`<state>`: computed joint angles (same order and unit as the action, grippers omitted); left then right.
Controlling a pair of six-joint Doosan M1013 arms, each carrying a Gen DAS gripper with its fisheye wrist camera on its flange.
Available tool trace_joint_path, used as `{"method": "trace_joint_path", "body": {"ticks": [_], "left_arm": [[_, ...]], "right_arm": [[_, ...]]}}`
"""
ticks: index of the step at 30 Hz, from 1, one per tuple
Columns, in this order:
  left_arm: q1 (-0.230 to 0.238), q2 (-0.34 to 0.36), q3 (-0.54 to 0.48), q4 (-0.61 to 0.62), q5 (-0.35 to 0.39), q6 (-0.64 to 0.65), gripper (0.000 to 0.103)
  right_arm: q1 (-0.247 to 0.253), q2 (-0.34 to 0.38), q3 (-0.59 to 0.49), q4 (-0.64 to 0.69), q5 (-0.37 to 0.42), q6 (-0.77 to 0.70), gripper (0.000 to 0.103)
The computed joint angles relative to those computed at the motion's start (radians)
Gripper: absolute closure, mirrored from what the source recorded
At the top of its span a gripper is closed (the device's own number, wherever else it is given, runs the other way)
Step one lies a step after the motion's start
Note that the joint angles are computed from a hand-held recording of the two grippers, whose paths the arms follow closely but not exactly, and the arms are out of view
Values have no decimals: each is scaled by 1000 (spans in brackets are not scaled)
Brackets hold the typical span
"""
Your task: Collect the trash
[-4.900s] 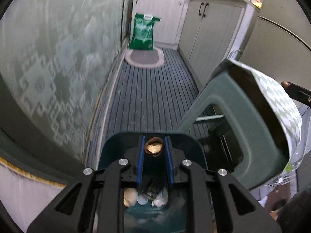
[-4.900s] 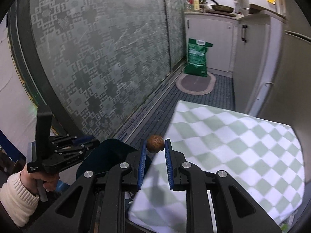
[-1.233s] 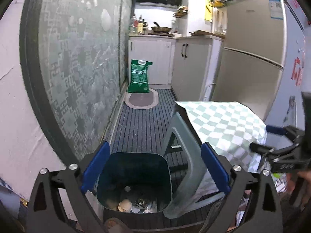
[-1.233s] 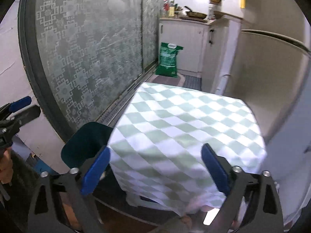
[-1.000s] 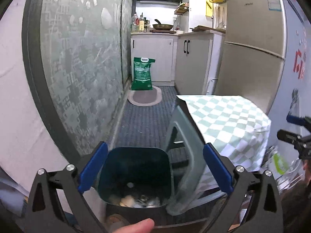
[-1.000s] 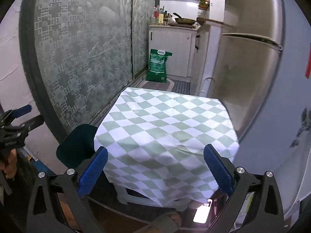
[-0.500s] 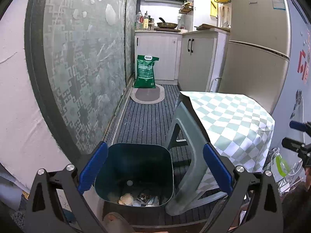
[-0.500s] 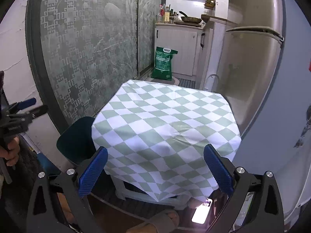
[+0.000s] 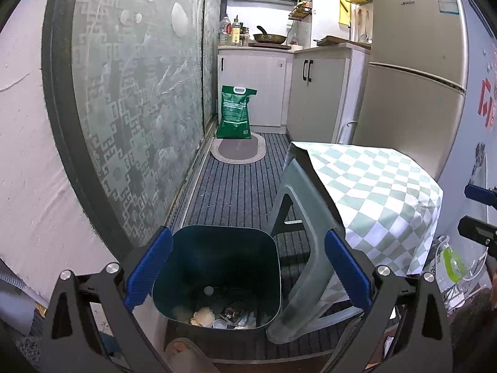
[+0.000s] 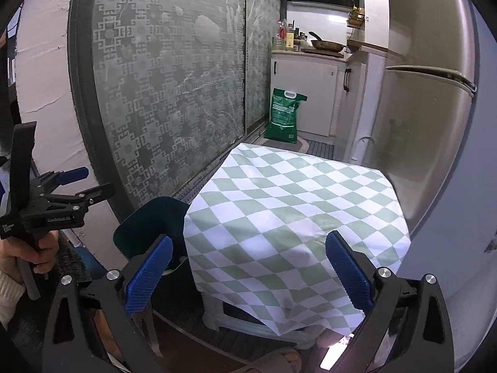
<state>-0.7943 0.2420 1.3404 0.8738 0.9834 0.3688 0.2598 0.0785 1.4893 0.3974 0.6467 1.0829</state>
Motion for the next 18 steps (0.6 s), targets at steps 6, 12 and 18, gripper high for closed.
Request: {"method": "trace_joint_path", "body": {"ticks": [6,12,18], "left_arm": [[1,5,-6,-1,9,3,3],[-1,8,-8,4,11,-2,3],[0,8,-8,5,10,2,3]], "right_arm": [[-2,0,0,11,3,-5,3],[-1,0,3,11,6,-9,3],[5,-1,6,1,5,-8,3]]}}
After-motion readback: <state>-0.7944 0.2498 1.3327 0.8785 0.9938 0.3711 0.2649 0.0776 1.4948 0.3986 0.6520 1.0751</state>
